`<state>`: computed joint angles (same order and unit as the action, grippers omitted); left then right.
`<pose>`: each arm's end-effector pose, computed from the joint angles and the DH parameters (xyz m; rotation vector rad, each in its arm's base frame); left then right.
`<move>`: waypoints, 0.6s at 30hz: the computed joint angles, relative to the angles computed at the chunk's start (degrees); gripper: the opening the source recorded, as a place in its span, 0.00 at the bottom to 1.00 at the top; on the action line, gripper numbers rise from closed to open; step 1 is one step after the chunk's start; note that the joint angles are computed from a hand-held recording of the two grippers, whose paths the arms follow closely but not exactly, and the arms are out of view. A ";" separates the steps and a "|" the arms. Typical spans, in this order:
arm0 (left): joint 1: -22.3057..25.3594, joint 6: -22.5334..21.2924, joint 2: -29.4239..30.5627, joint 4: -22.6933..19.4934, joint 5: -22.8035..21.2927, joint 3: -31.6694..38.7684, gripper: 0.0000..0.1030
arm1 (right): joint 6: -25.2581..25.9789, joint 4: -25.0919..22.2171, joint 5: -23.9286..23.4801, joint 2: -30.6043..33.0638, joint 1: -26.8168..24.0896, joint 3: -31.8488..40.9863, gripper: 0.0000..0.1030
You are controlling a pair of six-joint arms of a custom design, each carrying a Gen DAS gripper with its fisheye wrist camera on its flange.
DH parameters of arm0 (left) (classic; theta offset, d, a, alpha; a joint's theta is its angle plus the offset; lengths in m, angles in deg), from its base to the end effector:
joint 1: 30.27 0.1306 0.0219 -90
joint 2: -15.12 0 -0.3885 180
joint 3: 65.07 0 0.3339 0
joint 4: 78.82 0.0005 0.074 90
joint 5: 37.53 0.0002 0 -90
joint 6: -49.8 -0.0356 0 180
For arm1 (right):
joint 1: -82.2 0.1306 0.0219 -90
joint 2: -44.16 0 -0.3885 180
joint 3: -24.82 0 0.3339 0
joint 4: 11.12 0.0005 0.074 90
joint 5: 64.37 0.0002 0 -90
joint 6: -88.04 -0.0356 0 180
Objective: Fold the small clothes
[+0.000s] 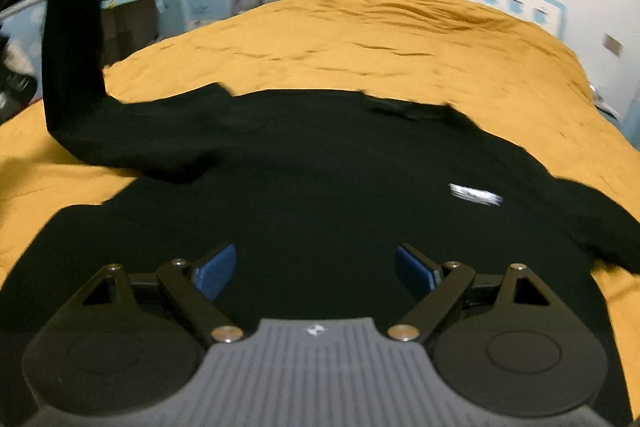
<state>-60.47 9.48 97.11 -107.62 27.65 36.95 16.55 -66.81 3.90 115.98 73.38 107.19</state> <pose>0.3413 -0.1819 0.6133 -0.6124 1.6443 -0.6583 0.3027 -0.0341 0.4848 -0.3743 2.2673 0.2039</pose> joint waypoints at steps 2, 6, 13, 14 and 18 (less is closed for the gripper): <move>-3.69 -2.31 6.61 1.03 2.10 7.16 0.10 | 1.10 -0.52 -2.51 0.23 -4.41 0.01 0.80; -8.51 -3.49 18.65 1.09 8.45 19.27 0.10 | 5.05 -2.40 -7.66 1.75 -14.07 0.44 0.80; -14.06 -3.08 39.78 -7.22 15.84 39.65 0.10 | 7.84 -4.25 -11.64 6.99 -25.30 3.13 0.80; -14.70 -3.68 43.90 -10.84 16.42 44.29 0.10 | 8.10 -4.43 -11.96 7.47 -26.47 3.27 0.80; -15.57 -2.66 58.09 -25.98 21.46 64.89 0.13 | 8.35 -4.12 -10.76 9.36 -29.67 3.59 0.80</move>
